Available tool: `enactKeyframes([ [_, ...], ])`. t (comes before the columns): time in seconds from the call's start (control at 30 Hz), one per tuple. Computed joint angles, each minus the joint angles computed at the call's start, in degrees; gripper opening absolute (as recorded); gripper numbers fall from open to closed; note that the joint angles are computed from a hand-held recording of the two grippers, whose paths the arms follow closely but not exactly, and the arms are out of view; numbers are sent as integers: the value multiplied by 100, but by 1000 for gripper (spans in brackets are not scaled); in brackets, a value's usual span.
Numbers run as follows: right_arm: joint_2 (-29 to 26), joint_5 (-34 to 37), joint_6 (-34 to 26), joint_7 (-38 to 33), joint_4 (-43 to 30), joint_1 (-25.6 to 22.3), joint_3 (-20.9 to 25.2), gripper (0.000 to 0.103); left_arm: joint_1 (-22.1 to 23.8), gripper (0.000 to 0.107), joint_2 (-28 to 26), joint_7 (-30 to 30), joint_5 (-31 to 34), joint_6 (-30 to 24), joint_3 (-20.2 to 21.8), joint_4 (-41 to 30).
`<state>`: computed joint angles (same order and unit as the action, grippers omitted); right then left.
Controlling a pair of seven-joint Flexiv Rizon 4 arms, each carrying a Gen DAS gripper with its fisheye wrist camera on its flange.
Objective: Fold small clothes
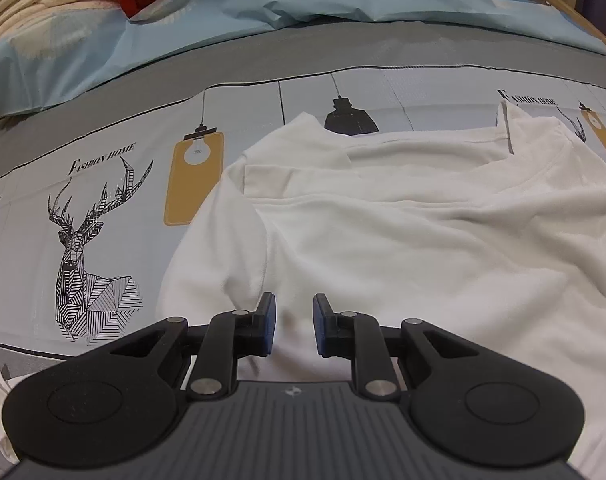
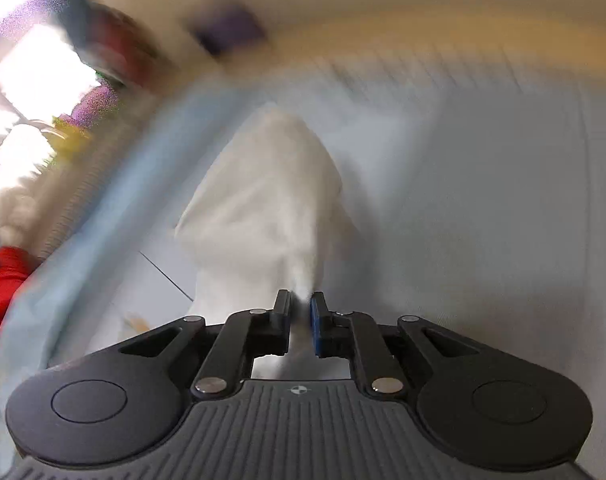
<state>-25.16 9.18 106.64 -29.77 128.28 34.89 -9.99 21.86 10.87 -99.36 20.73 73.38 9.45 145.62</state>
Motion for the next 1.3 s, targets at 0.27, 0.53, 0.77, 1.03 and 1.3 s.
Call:
enactKeyframes([
  [0.27,-790,295,1321,230,-383,-1532,1291,31,16,22,15,19,27,-26,-11,10],
  [0.53,-1502,-554,2235,1526,-583,-1239,480,31,43,22,-45,-17,151,-67,-16,-21],
  [0.77,-1659,-330,3221,751,-770,-762,117,31,-5,22,-143,-77,275,-108,-18,-65],
  [1.03,-1851,-762,2498,1199,-924,-1249,518,31,-45,22,-230,-169,382,-126,11,-131],
  [1.3,-1416,1931,1629,-2139,-1422,1166,-1303,4,-97,22,-324,-281,540,-181,34,-210],
])
